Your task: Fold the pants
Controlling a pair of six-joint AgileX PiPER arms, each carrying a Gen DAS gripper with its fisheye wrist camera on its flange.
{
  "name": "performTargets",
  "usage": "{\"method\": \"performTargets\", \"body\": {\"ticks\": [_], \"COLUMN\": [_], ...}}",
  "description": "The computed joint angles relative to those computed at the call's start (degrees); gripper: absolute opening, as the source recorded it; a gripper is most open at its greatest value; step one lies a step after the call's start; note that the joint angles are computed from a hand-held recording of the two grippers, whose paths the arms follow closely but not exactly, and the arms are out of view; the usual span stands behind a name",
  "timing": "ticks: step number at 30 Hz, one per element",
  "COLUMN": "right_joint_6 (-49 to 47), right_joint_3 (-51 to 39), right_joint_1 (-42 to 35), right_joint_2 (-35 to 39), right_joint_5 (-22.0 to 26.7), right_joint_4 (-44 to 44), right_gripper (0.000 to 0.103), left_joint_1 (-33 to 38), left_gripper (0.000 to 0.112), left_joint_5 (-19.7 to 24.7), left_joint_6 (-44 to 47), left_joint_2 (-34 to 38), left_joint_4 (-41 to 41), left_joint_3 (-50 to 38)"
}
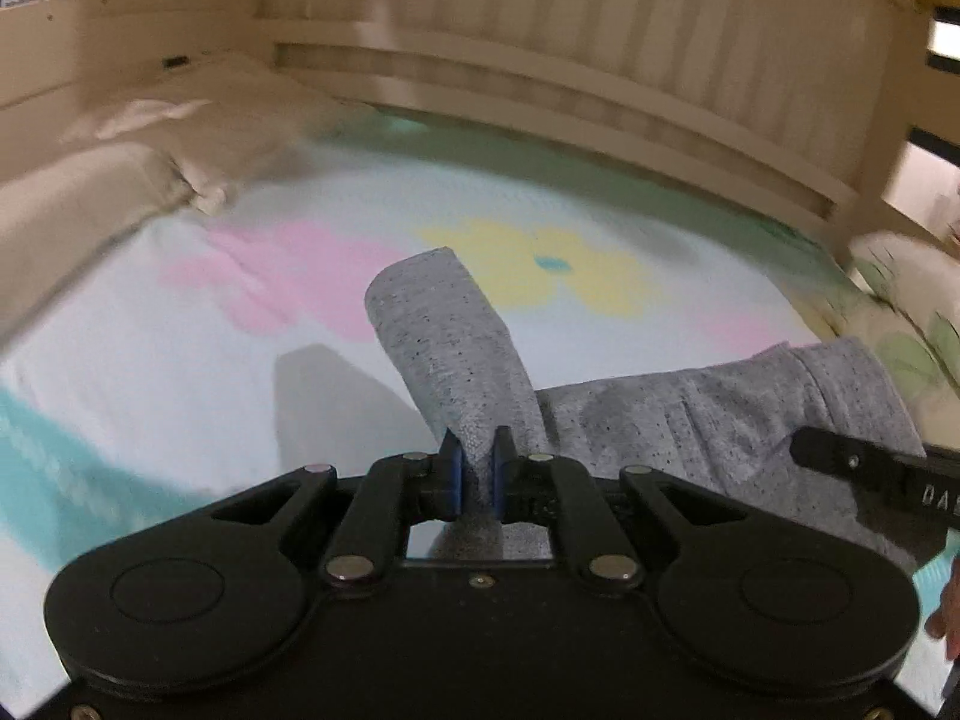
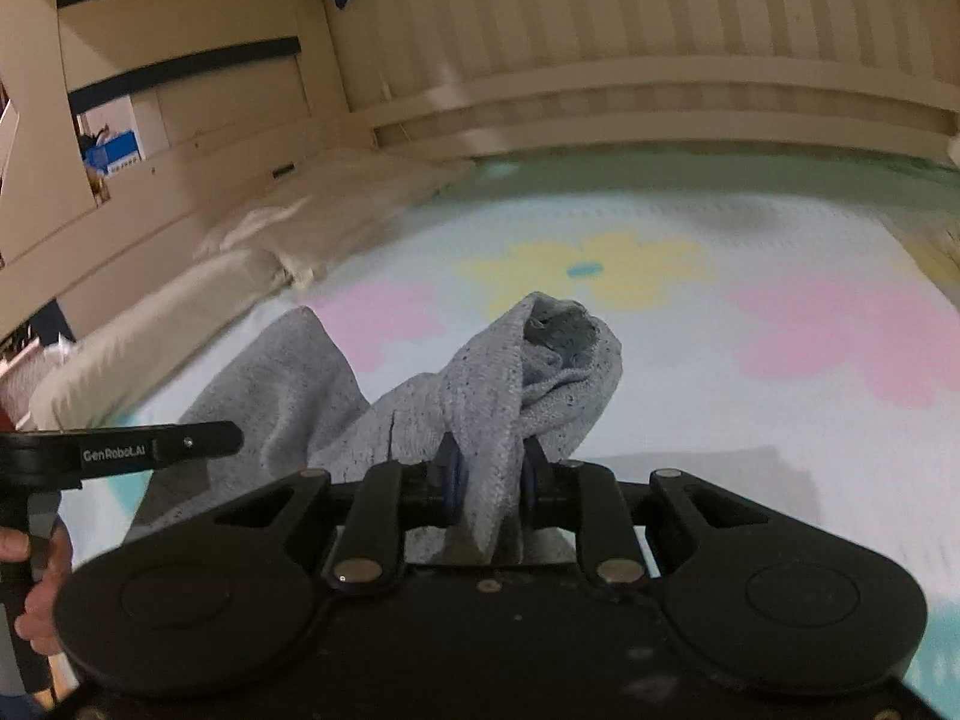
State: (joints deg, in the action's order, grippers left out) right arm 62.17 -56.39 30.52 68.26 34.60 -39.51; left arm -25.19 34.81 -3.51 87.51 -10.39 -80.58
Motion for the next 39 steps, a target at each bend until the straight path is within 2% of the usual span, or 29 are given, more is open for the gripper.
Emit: {"method": "performTargets", "body": {"ticks": [3, 5, 6, 7, 8, 9, 11, 12, 13, 16, 21, 24, 25, 26, 29, 32, 35, 39], "right_joint_6": [-4.31, -6.89, -7.65, -10.57, -11.45, -10.05, -3.34, -1.47, -1.40, -2.46, -2.87, 0.19, 0.62, 1.54, 3.02, 3.83, 5.81, 7.11], "right_joint_3": [-6.94, -12.00, -14.30, -16.94, -20.27, -23.09, -29.16, -30.84, -30.93, -29.16, -26.54, -26.16, -26.19, -26.10, -26.66, -26.94, -26.35, -24.05], "right_joint_1": [-5.05, -8.58, -9.31, -10.49, -10.98, -10.47, -7.73, -6.38, -5.74, -5.40, -3.22, 0.67, 1.41, 2.80, 7.82, 12.45, 16.74, 18.04], "right_joint_2": [8.57, 15.23, 17.99, 20.90, 24.82, 27.68, 33.43, 35.15, 35.36, 32.28, 25.20, 21.43, 20.70, 19.67, 17.63, 16.52, 15.68, 16.22], "right_joint_5": [-5.18, -9.18, -9.84, -10.11, -9.01, -5.96, 4.04, 7.91, 9.48, 8.46, 9.13, 12.86, 13.83, 15.74, 22.13, 26.17, 29.04, 28.67], "right_joint_4": [2.67, 7.10, 8.32, 11.09, 11.57, 9.77, 0.97, -2.75, -4.19, -1.28, 1.46, -0.02, -0.08, -0.54, -1.93, -2.95, -4.96, -6.57], "right_gripper": [0.021, 0.021, 0.023, 0.025, 0.032, 0.032, 0.032, 0.032, 0.032, 0.032, 0.032, 0.033, 0.033, 0.034, 0.034, 0.034, 0.034, 0.034], "left_joint_1": [3.72, 4.75, 5.25, 5.52, 5.80, 5.83, 5.63, 6.29, 6.98, 8.20, 5.93, 3.40, 2.62, 1.70, -0.90, -3.83, -4.88, -5.39], "left_gripper": [0.012, 0.013, 0.014, 0.022, 0.026, 0.026, 0.023, 0.023, 0.023, 0.023, 0.023, 0.028, 0.036, 0.038, 0.038, 0.038, 0.038, 0.038], "left_joint_5": [2.94, 4.20, 5.66, 6.76, 7.82, 10.21, 12.30, 12.23, 12.61, 14.05, 15.45, 17.14, 18.20, 18.16, 16.50, 15.70, 15.20, 14.45], "left_joint_6": [-0.03, -1.52, -2.23, -3.54, -5.38, -8.41, -16.40, -17.95, -18.02, -17.24, -16.81, -17.00, -17.01, -17.41, -18.79, -21.22, -20.63, -22.43], "left_joint_2": [7.97, 13.46, 16.80, 19.06, 19.89, 21.77, 23.68, 23.67, 23.50, 22.26, 16.56, 12.30, 11.74, 9.69, 4.30, 0.36, -1.87, -2.96], "left_joint_4": [-0.64, 2.43, 4.56, 7.32, 10.53, 14.91, 23.36, 24.25, 23.26, 19.69, 20.04, 21.73, 22.29, 22.90, 25.67, 29.16, 27.29, 25.73], "left_joint_3": [-10.95, -17.73, -21.86, -24.21, -24.49, -26.36, -26.77, -25.79, -25.49, -25.49, -24.01, -22.82, -23.26, -21.47, -15.56, -10.47, -7.20, -3.72]}}
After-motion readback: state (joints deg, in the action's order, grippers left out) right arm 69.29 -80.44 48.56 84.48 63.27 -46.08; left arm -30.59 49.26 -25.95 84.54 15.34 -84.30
